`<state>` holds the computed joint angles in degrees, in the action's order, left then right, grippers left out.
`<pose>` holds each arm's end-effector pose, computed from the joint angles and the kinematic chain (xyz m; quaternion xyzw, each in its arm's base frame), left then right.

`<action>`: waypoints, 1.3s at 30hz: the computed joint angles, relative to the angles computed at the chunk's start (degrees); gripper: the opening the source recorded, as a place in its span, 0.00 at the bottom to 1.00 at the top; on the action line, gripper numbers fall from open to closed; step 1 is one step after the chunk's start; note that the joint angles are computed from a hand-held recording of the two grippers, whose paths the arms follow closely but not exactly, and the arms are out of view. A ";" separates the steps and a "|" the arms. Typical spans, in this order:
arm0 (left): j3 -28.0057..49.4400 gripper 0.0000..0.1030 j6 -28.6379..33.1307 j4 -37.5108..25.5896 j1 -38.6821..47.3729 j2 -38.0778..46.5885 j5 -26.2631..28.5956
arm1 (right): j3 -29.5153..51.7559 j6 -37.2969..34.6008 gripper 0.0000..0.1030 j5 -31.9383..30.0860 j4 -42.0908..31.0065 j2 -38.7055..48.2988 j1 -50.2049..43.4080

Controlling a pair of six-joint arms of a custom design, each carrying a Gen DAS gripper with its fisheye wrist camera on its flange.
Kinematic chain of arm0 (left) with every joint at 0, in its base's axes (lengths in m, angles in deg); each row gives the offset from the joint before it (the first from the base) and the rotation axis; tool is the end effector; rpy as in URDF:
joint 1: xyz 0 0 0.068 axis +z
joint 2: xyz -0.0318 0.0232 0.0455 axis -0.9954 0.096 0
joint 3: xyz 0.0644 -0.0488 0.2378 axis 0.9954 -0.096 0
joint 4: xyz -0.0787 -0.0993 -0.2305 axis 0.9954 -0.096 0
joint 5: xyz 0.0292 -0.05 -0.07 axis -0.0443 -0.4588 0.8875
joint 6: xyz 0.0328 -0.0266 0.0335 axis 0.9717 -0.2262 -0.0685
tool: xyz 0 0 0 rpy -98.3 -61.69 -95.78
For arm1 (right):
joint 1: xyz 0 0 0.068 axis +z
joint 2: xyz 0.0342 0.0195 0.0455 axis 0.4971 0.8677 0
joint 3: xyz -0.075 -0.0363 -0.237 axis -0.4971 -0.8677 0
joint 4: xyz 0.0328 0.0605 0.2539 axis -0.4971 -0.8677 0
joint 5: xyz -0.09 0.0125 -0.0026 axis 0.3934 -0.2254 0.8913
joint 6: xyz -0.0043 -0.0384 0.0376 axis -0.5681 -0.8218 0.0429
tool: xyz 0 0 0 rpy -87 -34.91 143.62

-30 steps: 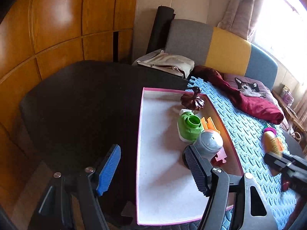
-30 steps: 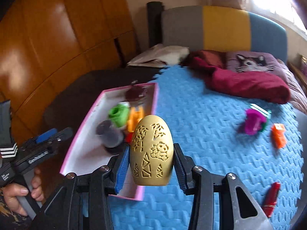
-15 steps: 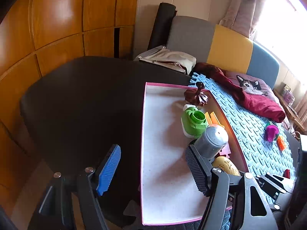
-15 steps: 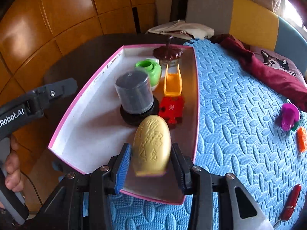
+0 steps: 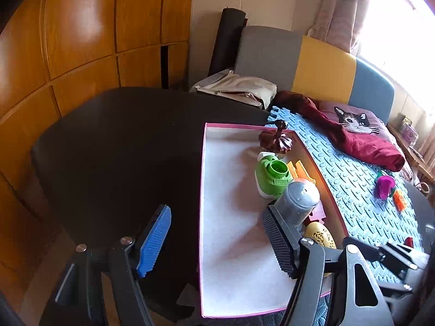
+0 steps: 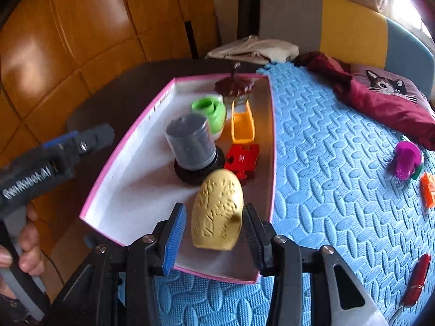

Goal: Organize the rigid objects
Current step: 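Carry the yellow egg toy into the tray and open the right tool, then move both open tools from the tray back over the mat toys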

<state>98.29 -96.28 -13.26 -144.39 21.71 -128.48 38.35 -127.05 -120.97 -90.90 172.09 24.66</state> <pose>0.1577 -0.2200 0.0949 -0.2821 0.8725 0.0792 0.3911 0.2518 -0.0014 0.0830 -0.3676 0.8641 0.2146 0.2684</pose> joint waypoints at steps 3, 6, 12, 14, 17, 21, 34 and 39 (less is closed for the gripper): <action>1.04 0.69 -0.38 -1.76 -0.58 -0.02 -0.79 | -0.06 0.26 0.42 -1.04 -0.07 -1.54 -1.67; 2.02 0.69 -0.60 -3.08 -1.14 0.29 -1.34 | 0.36 0.44 0.42 -1.80 -0.31 -2.24 -3.15; 3.46 0.69 -0.45 -4.57 -1.71 0.44 -2.02 | 0.80 0.08 0.42 -1.73 0.22 -2.47 -5.74; 4.14 0.69 -0.62 -5.48 -2.16 0.60 -2.45 | 1.23 -0.05 0.42 -1.66 0.36 -2.06 -6.60; 5.41 0.69 -1.03 -6.92 -2.81 1.20 -2.96 | 2.74 -0.29 0.42 -1.76 -0.08 -0.64 -8.34; 6.27 0.69 -0.70 -7.38 -3.10 1.45 -3.17 | 4.92 -0.55 0.42 -1.81 -0.50 1.42 -10.80; 9.69 0.69 0.56 -9.68 -4.58 2.54 -4.37 | 16.67 -2.23 0.42 1.97 1.32 9.82 -18.77; 11.17 0.69 1.98 -9.56 -4.44 3.71 -4.02 | 24.70 -0.64 0.42 3.82 2.83 16.50 -22.38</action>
